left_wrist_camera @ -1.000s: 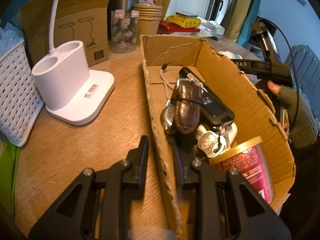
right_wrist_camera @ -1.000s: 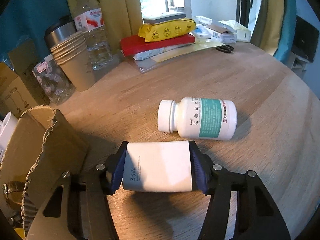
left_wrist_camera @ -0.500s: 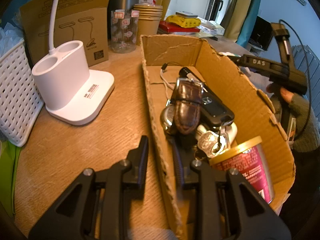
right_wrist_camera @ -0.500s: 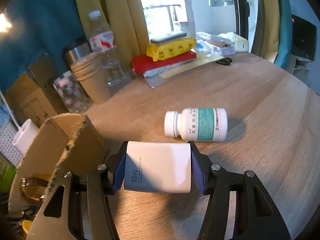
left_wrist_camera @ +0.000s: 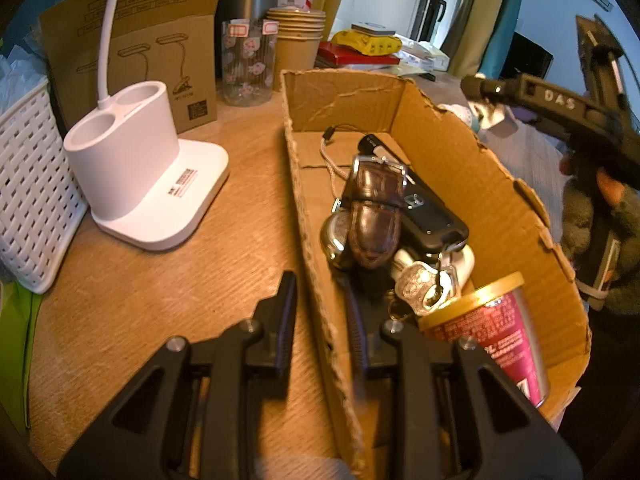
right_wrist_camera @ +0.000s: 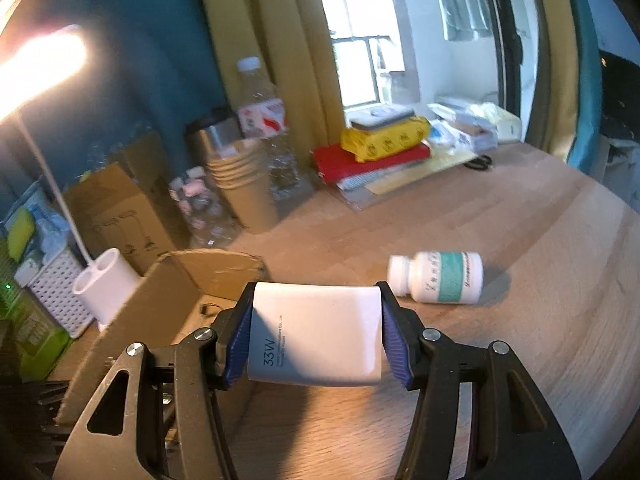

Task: Organize rigid objects
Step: 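Lift the charger with the right gripper and carry it over the box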

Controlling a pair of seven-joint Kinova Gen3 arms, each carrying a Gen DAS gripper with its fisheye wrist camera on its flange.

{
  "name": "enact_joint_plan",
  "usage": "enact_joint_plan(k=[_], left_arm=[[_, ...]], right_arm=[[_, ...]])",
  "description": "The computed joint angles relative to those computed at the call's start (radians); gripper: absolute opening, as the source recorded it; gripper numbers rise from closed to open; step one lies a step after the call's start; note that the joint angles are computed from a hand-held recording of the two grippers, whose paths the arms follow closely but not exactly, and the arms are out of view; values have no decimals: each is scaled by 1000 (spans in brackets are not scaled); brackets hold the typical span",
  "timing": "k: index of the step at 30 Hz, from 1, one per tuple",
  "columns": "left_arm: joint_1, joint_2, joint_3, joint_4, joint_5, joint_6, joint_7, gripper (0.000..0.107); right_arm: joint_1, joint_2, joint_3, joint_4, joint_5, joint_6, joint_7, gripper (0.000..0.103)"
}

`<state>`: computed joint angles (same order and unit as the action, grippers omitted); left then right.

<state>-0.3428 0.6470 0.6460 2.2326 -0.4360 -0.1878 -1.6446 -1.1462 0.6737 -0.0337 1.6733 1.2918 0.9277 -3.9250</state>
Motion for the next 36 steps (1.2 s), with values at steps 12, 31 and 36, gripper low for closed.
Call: enact_joint_plan(k=[12, 31, 36], left_arm=[[0, 0, -1, 0, -4, 0, 4, 27], [0, 0, 0, -1, -5, 0, 5, 27], [0, 0, 0, -1, -5, 0, 5, 27]], right_arm=[[-39, 34, 6, -103, 8, 23, 152, 59], [-45, 87, 58, -201, -29, -128, 333, 59], [-41, 90, 79, -199, -30, -195, 349, 59]])
